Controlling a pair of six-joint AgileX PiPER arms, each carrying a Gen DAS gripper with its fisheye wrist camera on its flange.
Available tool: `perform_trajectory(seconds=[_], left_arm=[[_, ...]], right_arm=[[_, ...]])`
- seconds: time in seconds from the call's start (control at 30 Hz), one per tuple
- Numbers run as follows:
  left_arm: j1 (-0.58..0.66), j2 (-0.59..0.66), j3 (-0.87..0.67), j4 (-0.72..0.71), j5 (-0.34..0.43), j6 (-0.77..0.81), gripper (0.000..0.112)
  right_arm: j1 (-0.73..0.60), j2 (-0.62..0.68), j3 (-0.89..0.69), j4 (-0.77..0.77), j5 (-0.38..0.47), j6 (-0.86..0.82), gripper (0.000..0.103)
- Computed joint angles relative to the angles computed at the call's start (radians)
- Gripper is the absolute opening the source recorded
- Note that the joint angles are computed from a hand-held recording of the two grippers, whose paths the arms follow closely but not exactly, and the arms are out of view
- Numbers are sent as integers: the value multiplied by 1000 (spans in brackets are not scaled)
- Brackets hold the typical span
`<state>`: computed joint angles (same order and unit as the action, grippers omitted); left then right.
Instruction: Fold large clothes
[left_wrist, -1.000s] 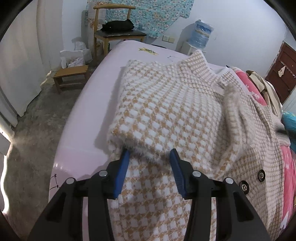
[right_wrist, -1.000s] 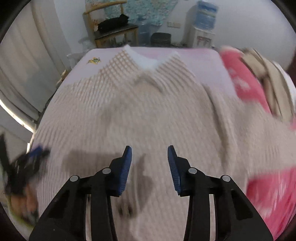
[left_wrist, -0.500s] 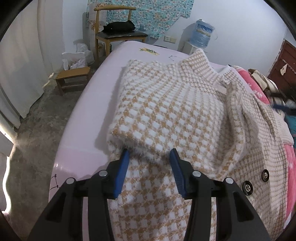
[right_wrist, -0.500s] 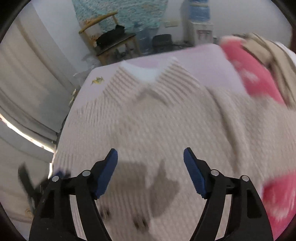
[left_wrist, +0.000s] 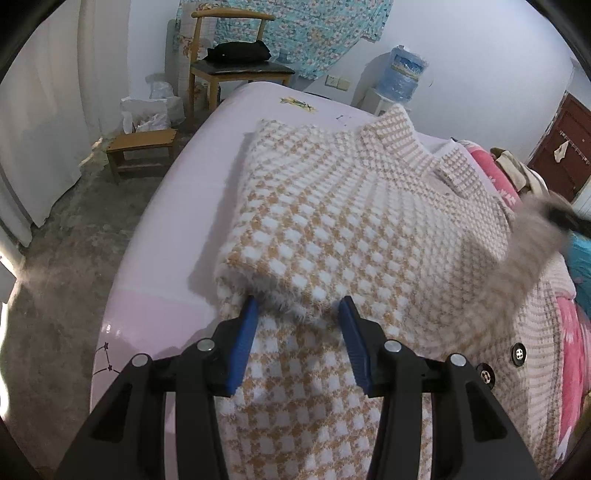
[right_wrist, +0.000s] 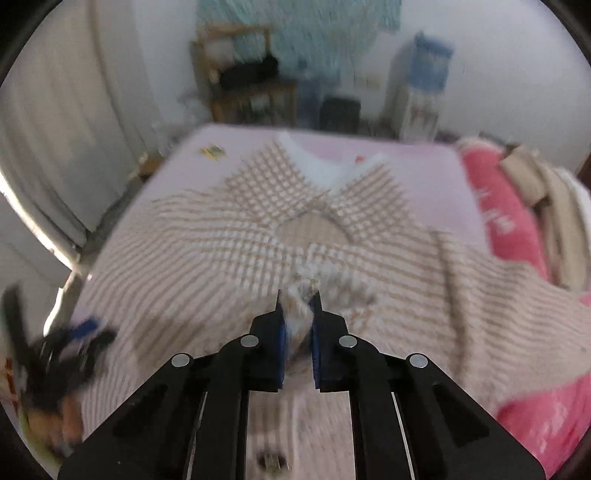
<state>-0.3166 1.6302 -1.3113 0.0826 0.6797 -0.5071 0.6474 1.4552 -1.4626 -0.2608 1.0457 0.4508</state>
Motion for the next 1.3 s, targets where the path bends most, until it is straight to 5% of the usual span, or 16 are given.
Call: perform_trajectory(seconds=[0.07,0.1,0.17,0.4,0.53,0.63,0.7,0.73,0.93,1.03,1.17,1.3], left_arm=[[8,-3,2,-21,-3,16,45],[12,-7,4,-33,-6,25,45],[14,-17,9,-43,-11,37,45],[2,-111,60,-23,-47,68,45],[-36,-131,75,49,9,18,45],[-67,-120,90,130,39,-43,45],[-71,-105,93,156,48,-66,45],[-71,-97,95,172,47,-80,45],[-49,-54,62,219,76,-142,45],[-37,-37,40,246,100,-188,45],[-25,-37,36,234,102,-191,45],[-35,-28,24,256,120,-192,45]], right_arm=[[-8,-80,97,36,2,10,20],[-34,-134,168,99,10,-7,40],[-134,-176,229,289,35,-100,62],[-524,-213,300,731,20,-340,69],[-581,-137,302,713,10,-287,69],[-567,-75,304,720,12,-309,52],[-530,-28,255,693,22,-295,20],[-501,-4,208,646,32,-263,14],[-344,63,-256,513,40,-264,9],[-206,96,-490,269,38,-249,8],[-265,82,-365,236,-35,-275,9],[-410,177,-199,335,-14,-313,4]])
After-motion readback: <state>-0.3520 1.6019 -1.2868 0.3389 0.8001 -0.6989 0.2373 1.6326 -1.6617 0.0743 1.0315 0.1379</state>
